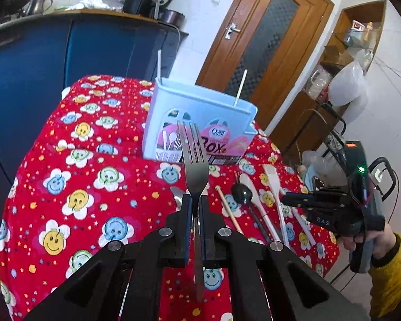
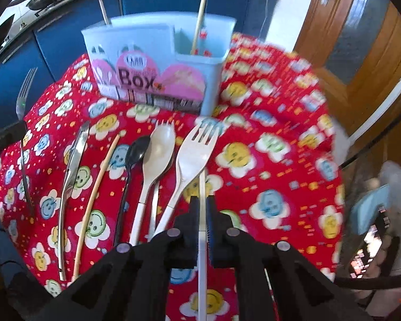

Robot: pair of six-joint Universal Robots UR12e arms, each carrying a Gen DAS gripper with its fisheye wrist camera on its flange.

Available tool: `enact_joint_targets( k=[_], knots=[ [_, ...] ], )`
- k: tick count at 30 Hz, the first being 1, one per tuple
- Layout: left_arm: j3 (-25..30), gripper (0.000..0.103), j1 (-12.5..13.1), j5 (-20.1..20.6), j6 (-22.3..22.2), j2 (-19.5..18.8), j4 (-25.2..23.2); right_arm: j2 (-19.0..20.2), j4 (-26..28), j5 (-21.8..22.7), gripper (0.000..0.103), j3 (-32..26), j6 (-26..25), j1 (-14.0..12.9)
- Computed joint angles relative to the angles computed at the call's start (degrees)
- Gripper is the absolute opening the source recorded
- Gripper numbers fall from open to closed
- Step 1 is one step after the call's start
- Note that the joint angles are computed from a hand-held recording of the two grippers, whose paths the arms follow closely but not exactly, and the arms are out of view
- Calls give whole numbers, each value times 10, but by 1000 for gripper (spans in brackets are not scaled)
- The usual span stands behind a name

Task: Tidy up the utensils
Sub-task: 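Carry the metal fork and white knife to the caddy and insert them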

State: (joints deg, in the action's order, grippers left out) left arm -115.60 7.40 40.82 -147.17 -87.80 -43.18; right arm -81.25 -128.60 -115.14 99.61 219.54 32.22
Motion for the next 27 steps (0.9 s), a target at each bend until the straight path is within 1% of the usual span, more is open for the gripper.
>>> enact_joint_targets(
  k=[1,5,9,11,17,19,20,22,24,27],
  knots=[
    [-1,2,0,-3,-2,1,6,-2,-15,-10,7,3,-4,4],
    [-3,2,-1,-12,-12,2,22,-6,-87,-55,7,15,-14,16],
    [-5,2,-5,-14,-21,3,48,-3,-150,-89,7,24,-7,26],
    [-4,2,-5,-16,-24,4,52,1,-203,-110,7,31,-13,30],
    [-2,2,-8,-14,-55,2,111,12,-322,-157,7,37,-38,37],
    [2,2,-10,-14,-67,-2,127,16,-367,-167,7,40,-50,37],
    [4,2,-12,-12,-73,-4,136,21,-400,-176,7,40,-59,38],
    [11,2,-16,-8,-92,-11,162,28,-439,-188,7,39,-72,37],
    [20,2,-21,-4,-109,-18,182,33,-468,-190,7,37,-80,33],
    [37,2,-28,0,-137,-31,216,40,-502,-180,7,36,-88,23]
  ],
)
